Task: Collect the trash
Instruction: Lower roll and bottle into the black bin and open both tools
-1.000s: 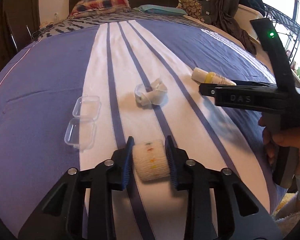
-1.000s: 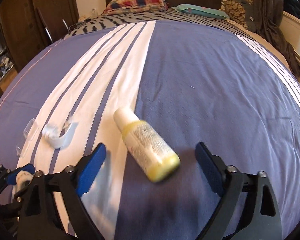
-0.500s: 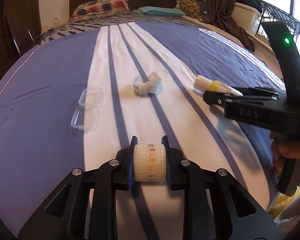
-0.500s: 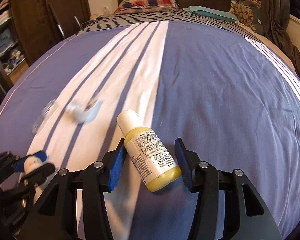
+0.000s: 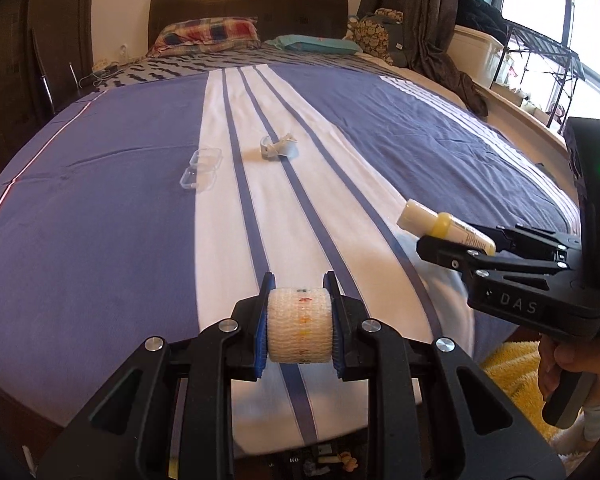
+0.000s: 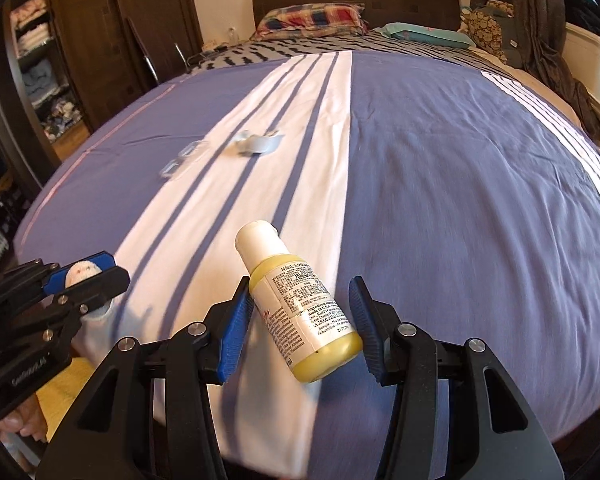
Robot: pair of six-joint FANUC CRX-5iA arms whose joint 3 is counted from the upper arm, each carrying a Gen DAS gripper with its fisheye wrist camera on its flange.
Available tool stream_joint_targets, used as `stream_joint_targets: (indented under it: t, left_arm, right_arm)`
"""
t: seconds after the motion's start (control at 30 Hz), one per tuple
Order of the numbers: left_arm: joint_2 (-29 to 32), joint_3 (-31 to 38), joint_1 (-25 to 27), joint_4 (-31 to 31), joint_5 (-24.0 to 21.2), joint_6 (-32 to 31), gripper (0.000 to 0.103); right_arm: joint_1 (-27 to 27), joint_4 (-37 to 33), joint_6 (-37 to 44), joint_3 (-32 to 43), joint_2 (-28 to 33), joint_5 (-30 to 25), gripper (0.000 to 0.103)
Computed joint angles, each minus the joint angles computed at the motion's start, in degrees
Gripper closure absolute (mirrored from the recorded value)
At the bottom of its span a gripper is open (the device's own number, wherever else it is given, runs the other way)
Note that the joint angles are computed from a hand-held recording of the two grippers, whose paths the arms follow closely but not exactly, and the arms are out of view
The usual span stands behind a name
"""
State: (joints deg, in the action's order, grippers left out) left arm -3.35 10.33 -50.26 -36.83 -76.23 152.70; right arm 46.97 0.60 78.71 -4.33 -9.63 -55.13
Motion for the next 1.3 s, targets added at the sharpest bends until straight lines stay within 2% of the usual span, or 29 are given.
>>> stream_joint_targets:
  t: [0.3, 0.47, 0.57, 0.63, 0.9, 1.13, 1.3]
  left_arm:
    - [-0.6, -0.5, -10.5, -5.1, -6.6, 8.7, 0.080]
    - [-0.5, -2.2, -13.8, -4.6, -8.3, 12.1, 0.080]
    - [-0.2, -4.0, -14.8, -2.8, -7.9, 14.1, 0.080]
    - [-0.1, -5.5, -14.7, -1.2, -7.2, 15.0, 0.080]
    - [-0.1, -13.8, -11.0, 8.0, 0.6, 16.5, 0.080]
    - [0.1, -20.3, -5.6, 16.5, 8.7, 13.1, 0.080]
    - [1.5, -22.8, -3.3, 21.4, 12.6, 10.5, 0.080]
  right_arm:
    - [4.6, 1.5, -5.4, -10.0, -11.7, -0.4, 0.053]
    - [6.8, 2.2, -7.7, -14.1, -15.1, -1.4, 0.053]
    - [8.2, 2.3, -8.7, -16.4, -16.5, -2.3, 0.053]
    - [9.1, 2.4, -9.2, -17.9, -17.1, -3.0, 0.053]
    - [10.5, 0.2, -11.0, -22.5, -17.9, -4.9, 0.053]
    - [10.2, -2.5, -9.9, -23.9, -15.8, -6.0, 0.053]
    - [9.2, -4.5, -8.5, -23.9, -13.4, -7.0, 0.053]
